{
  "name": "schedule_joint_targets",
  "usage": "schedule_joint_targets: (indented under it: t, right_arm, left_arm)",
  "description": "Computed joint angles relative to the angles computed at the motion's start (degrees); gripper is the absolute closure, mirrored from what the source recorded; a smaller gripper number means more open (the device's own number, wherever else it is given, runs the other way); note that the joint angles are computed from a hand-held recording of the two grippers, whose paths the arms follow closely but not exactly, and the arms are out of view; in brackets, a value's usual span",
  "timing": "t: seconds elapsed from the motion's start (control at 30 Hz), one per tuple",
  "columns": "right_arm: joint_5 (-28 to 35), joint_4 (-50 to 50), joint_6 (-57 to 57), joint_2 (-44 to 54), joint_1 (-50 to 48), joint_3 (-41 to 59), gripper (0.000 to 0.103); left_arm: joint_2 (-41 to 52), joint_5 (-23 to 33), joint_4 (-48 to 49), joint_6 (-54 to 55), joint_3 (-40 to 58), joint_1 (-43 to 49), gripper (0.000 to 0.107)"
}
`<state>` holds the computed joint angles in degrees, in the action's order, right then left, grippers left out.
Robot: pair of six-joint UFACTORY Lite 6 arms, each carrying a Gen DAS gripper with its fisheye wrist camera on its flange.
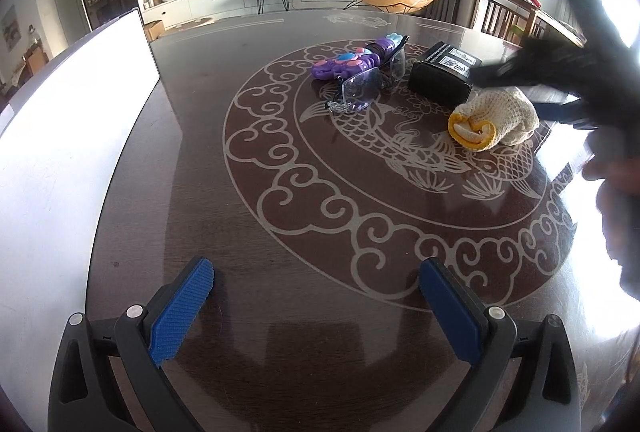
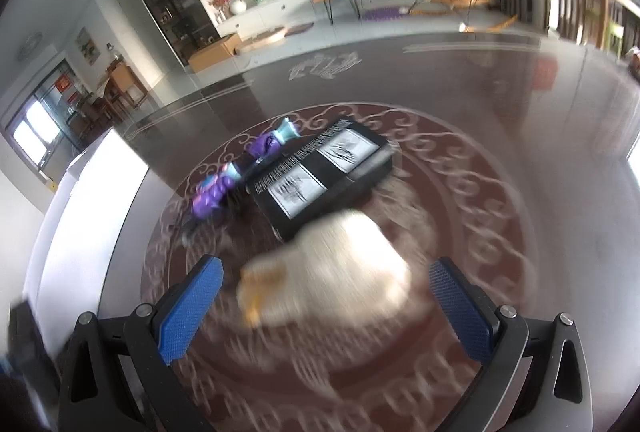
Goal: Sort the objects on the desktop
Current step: 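Grasp the white knit mitt with the right tool and lift it, then grasp the blue-framed glasses with the left tool while the right tool holds the mitt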
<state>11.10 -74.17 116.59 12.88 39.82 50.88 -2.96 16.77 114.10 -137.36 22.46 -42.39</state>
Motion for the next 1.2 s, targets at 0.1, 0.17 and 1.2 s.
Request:
schedule_joint_targets:
  t: [0.1, 0.17, 1.2]
  right_arm:
    - [4.45, 3.60, -6.37, 5.35, 2.59, 3.83, 0.010]
    - [5.13, -5.99, 0.49, 3.18, 5.10, -0.05, 0.012]
    - [18.74, -3.05, 11.57, -28.90, 27.71, -35.91, 0.000]
  left_arm:
    - [0.04, -0.09, 0.40, -0.33, 0.04, 0.15, 0.004]
    - [-0.22, -0.08, -0.70, 0.72, 0.03, -0.04, 0.004]
    - [2.44, -3.96, -5.13, 9.35, 4.13, 1.77, 0.004]
